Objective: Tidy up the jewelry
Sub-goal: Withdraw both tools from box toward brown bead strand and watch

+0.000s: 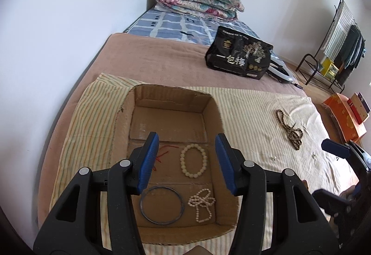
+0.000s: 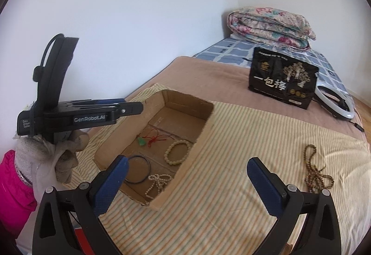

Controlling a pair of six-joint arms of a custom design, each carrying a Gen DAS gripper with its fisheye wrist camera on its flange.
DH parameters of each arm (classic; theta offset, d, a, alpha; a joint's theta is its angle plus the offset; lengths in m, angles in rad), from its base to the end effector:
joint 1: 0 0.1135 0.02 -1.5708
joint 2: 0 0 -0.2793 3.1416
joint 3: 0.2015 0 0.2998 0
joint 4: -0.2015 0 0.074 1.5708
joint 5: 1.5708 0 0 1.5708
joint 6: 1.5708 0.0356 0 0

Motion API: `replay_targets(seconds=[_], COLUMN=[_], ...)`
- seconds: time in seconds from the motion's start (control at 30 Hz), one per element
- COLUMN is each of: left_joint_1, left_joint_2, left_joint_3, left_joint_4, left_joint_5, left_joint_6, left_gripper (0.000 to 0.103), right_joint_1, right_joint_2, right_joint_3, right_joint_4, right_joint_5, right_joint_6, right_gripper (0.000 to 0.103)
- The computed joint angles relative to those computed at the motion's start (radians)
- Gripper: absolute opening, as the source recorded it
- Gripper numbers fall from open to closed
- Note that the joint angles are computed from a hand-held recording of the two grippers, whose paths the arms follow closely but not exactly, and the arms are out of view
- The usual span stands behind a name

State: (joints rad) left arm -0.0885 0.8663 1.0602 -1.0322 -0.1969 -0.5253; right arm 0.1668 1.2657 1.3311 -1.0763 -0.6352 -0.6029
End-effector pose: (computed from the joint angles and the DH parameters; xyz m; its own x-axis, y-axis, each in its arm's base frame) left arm 0.1885 -0.0097 0.3608 -0.6189 -0.4388 -0.6515 -0.4091 0.8881 -0.2095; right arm 0.2724 0.0673 0.3720 -0.4363 -0.5363 -0.7225 -0.8398 0.5310 0.1130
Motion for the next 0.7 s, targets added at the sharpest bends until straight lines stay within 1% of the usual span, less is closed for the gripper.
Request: replay_targets(seconds=[0.2,0.37,0.57,0.7], left_joint_1=[-0.187,-0.322,-0.433,-0.493], left_joint_2=[0.048,0.109,0.184,0.236], left_joint_3=[0.048,0.090,0.136,0.163], left_joint_4=[-0.014,-0.013,0.000,0.020], left_joint_5=[-0.088,-0.138,-0.157,-0.156], left_joint_6=[-0.090,-0.146,-0.188,-0.207], left_gripper=[0.052,0.052,0.052,0.052], right_joint_1=[-0.156,-0.311,-0.475,-0.555], right_joint_2=[0.025,0.086,0.193,0.261], right_joint_3=[0.035,0.101,0.209,0.276], right_joint_4=[-0.043,-0.084,-0.106,-0.117], right_joint_5=[-0.048,-0.095,-0.127,-0.136], right_joint_6=[-0.083,-0.153,-0.211,-0.234], right_gripper=[0.103,0.103,0.103,0.103])
